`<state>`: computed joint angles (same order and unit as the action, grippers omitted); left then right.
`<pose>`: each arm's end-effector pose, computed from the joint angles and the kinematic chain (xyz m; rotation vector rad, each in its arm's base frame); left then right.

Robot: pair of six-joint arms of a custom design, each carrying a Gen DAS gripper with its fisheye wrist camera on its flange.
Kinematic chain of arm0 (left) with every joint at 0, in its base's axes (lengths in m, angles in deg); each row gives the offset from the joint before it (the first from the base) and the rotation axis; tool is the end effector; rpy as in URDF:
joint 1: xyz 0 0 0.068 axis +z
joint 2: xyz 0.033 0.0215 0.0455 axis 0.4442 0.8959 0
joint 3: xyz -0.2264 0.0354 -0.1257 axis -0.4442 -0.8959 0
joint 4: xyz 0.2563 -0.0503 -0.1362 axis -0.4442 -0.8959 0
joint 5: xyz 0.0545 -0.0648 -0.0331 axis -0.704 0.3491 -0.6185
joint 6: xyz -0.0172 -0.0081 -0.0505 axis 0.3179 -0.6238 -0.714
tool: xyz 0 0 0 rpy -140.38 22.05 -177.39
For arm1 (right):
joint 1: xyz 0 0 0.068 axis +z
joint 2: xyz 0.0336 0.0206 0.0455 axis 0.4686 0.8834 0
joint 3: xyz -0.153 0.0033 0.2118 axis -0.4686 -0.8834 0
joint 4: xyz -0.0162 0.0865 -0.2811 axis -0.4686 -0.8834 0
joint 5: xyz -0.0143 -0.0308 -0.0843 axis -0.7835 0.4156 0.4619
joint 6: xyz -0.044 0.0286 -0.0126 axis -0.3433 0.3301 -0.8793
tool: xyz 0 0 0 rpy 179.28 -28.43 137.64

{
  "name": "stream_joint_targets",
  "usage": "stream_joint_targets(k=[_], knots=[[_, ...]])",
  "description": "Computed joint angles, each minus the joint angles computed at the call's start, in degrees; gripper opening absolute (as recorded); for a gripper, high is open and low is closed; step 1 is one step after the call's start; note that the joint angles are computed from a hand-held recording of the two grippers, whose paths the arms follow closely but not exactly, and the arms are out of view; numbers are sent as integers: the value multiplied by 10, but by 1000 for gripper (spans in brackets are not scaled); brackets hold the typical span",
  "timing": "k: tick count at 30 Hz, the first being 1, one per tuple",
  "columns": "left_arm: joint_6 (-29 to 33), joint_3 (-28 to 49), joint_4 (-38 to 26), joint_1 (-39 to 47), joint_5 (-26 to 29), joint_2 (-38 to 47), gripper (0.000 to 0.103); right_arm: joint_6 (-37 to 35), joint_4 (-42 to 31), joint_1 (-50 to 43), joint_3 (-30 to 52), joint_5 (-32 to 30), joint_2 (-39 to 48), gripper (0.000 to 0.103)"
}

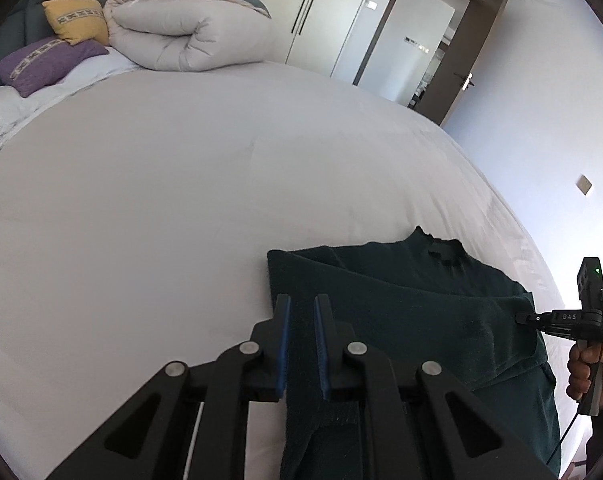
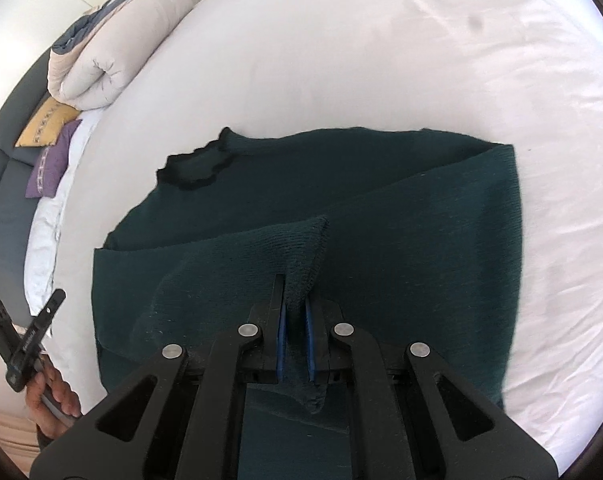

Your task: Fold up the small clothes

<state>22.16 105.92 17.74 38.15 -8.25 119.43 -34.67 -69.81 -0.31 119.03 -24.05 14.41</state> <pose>0.2998 0.0522 0.0945 -0.2656 2.3640 -0.3082 0.2198 -0.0969 0.2671 0.1018 2.7264 0.6244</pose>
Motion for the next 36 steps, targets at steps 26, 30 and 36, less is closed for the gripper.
stream_joint_targets(k=[26, 30, 36], knots=[[4, 123, -64, 89, 335, 256, 5, -111, -34, -108, -15, -69, 75, 7], [67, 56, -86, 75, 315, 198, 16, -135, -57, -128, -12, -61, 66, 8], [98, -62, -82, 91, 296, 84, 49, -122, -36, -139, -6, -51, 77, 9]])
